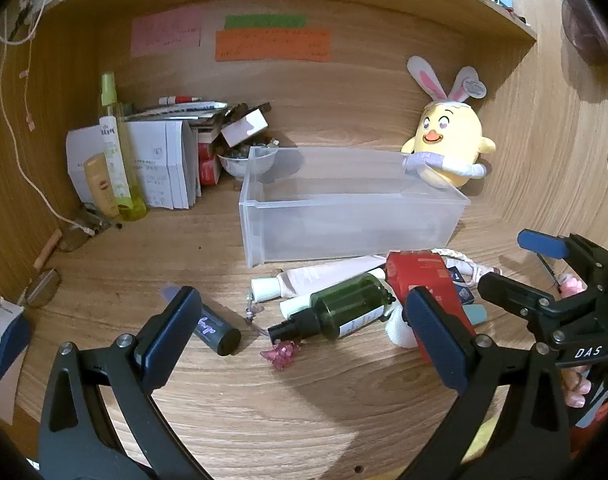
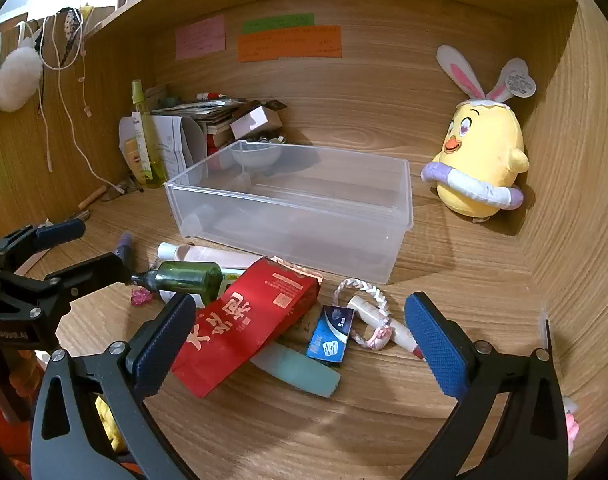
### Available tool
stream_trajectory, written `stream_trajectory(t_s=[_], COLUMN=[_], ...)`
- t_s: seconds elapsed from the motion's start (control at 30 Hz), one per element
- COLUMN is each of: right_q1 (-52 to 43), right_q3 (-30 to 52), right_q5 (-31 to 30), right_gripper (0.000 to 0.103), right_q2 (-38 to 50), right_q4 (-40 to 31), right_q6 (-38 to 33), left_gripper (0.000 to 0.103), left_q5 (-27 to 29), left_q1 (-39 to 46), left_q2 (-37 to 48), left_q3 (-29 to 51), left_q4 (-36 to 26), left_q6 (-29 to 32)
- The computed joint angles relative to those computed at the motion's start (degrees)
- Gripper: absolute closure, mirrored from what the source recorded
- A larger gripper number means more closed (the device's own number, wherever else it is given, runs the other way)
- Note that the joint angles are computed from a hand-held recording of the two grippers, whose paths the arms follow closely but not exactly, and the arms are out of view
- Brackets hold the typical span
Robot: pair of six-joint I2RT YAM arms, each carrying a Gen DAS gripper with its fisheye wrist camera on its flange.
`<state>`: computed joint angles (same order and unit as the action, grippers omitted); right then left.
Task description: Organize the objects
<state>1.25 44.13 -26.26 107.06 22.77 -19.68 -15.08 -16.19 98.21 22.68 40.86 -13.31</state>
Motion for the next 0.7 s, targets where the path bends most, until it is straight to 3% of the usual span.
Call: stream_trajectory(t_s=[0.7], right_q1=[0.44], right_q3=[-1.59], right_q5=[0.31], right_gripper=[0.000], right_q2=[-0.63], right_q4=[0.69], right_q6=[-0.91], left_gripper=[0.000], left_q5=[1.53], left_q1=[0.69], left_q2=[-0.32], left_q3=[-1.16], left_q4=[0.86], left_q6=[-0.84])
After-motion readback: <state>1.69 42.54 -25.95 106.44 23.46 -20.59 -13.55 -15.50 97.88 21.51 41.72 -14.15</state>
